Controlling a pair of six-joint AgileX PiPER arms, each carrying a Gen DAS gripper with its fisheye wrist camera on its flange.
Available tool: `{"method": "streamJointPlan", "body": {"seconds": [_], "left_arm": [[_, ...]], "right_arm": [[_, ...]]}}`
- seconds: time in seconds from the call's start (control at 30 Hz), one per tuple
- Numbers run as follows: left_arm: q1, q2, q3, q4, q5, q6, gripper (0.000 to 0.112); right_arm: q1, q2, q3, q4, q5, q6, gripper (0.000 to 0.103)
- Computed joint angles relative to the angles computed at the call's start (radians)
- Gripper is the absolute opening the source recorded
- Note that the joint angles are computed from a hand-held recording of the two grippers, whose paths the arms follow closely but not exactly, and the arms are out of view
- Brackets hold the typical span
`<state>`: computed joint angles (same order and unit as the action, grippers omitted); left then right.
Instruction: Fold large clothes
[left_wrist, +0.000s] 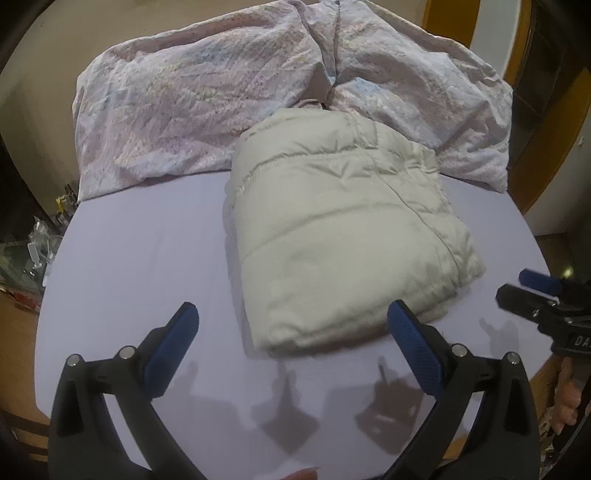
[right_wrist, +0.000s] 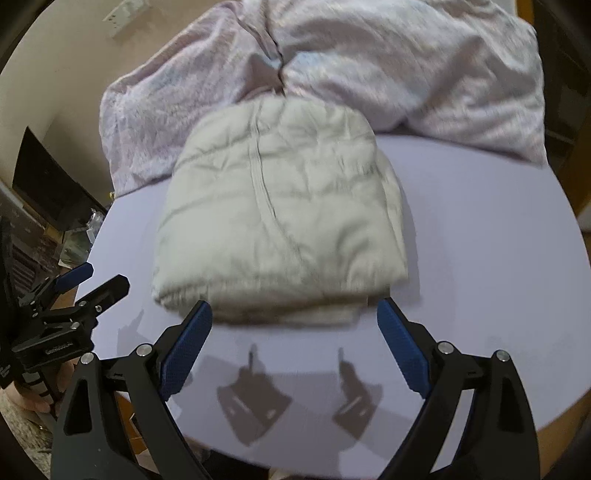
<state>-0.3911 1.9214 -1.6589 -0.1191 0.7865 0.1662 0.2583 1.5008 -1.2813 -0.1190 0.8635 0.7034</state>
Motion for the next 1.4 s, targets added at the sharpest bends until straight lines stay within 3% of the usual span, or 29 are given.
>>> {"method": "streamJointPlan", "body": {"seconds": [0.23, 0.57, 1.07, 1.4], "left_arm": [[0.001, -0.118, 0.149, -0.032, -0.031, 0.02, 0.101], [-0.018, -0.19, 0.245, -0.019, -0.041, -0.012, 0.101], [-0.03, -0.233, 0.313, -0.106, -0.033, 0.018, 0.101], [-0.043, -0.251, 0.332, -0.083, -0.04, -0.019, 0.101]], "right_arm": [[0.062, -0.059, 0.045, -0.019, 0.081, 0.062, 0.093], [0.121, -0.084, 0.037, -0.017, 0.162, 0.07, 0.093], [0.155, -0.161, 0.11, -0.061, 0.173, 0.177, 0.093], [0.162, -0.185, 0.133, -0.067, 0.162, 0.199, 0.093]]}}
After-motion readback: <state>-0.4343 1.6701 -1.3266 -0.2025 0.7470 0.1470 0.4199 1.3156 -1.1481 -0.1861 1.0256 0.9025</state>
